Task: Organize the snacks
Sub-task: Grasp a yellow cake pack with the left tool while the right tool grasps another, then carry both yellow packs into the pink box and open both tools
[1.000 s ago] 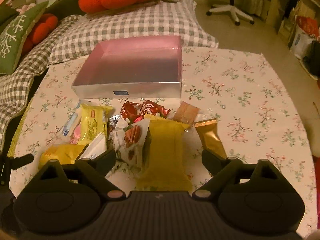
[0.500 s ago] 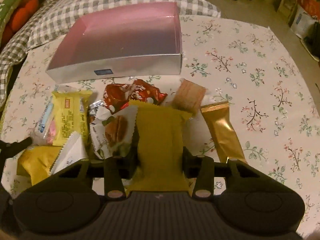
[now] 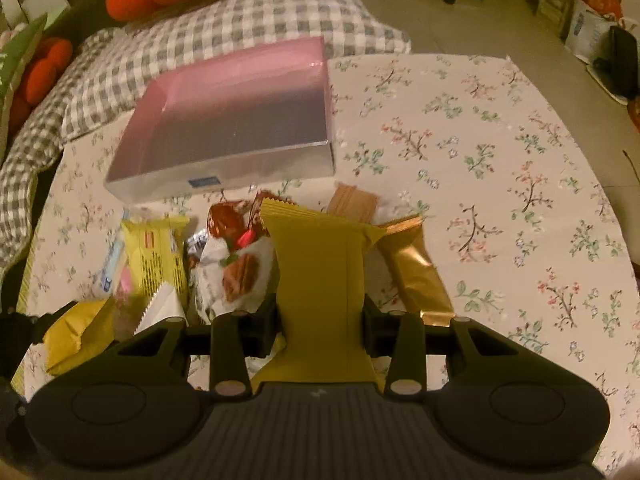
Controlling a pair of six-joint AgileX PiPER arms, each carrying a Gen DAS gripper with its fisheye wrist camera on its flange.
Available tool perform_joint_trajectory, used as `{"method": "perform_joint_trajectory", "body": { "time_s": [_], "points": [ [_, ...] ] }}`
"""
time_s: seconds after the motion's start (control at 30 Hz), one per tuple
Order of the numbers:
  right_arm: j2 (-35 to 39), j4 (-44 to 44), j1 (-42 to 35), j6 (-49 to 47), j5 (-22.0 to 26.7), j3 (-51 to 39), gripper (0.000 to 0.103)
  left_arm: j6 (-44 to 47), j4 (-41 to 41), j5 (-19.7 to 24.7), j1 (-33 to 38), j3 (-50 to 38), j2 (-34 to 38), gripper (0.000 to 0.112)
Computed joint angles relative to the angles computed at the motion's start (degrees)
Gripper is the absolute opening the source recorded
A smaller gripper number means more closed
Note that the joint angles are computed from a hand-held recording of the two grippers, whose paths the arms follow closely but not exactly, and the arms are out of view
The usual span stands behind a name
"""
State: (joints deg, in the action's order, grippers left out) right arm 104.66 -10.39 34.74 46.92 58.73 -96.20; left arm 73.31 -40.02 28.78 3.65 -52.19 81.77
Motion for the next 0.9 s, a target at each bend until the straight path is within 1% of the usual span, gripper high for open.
{"method": "perform_joint_trajectory", "body": {
  "time_s": [0.1, 0.23, 0.33, 0.47, 0.53, 0.63, 0.77, 0.83, 0.9],
  "points": [
    [1.0, 0.3, -0.3, -2.4, -0.1, -2.0, 0.037, -6.6, 1.8, 3.1, 0.6, -3.5, 0.3, 0.045],
    [3.0, 0.2, -1.6, -6.4, -1.0, -6.0, 0.037, -15.9, 5.2, 6.2, 1.2, -11.0, 4.6, 0.045],
    [6.6, 1.3, -3.0, -9.3, -0.5, -12.0, 0.037, -23.2, 6.7, 9.4, 2.1, -19.6, 10.4, 0.045],
    [14.3, 3.4, -5.2, -12.5, 2.3, -24.7, 0.037, -32.9, 7.6, 14.5, 2.8, -33.3, 20.0, 0.045],
    [17.6, 3.5, -5.8, -13.7, 2.8, -29.9, 0.037, -36.7, 7.7, 16.3, 2.7, -39.0, 24.1, 0.045],
    [22.8, 4.5, -7.0, -15.1, 3.6, -37.5, 0.037, -40.5, 7.1, 17.9, 2.3, -46.0, 29.6, 0.045],
    [28.7, 5.7, -8.0, -15.4, 3.5, -44.8, 0.037, -46.6, 8.6, 18.7, 0.8, -54.3, 36.6, 0.045],
    [30.8, 6.4, -8.6, -15.5, 1.7, -45.9, 0.037, -48.8, 9.8, 19.0, 0.0, -57.5, 39.5, 0.045],
    [33.8, 6.7, -9.0, -15.7, 2.7, -49.5, 0.037, -50.4, 11.6, 18.5, -1.0, -60.0, 41.8, 0.046]
  ]
}}
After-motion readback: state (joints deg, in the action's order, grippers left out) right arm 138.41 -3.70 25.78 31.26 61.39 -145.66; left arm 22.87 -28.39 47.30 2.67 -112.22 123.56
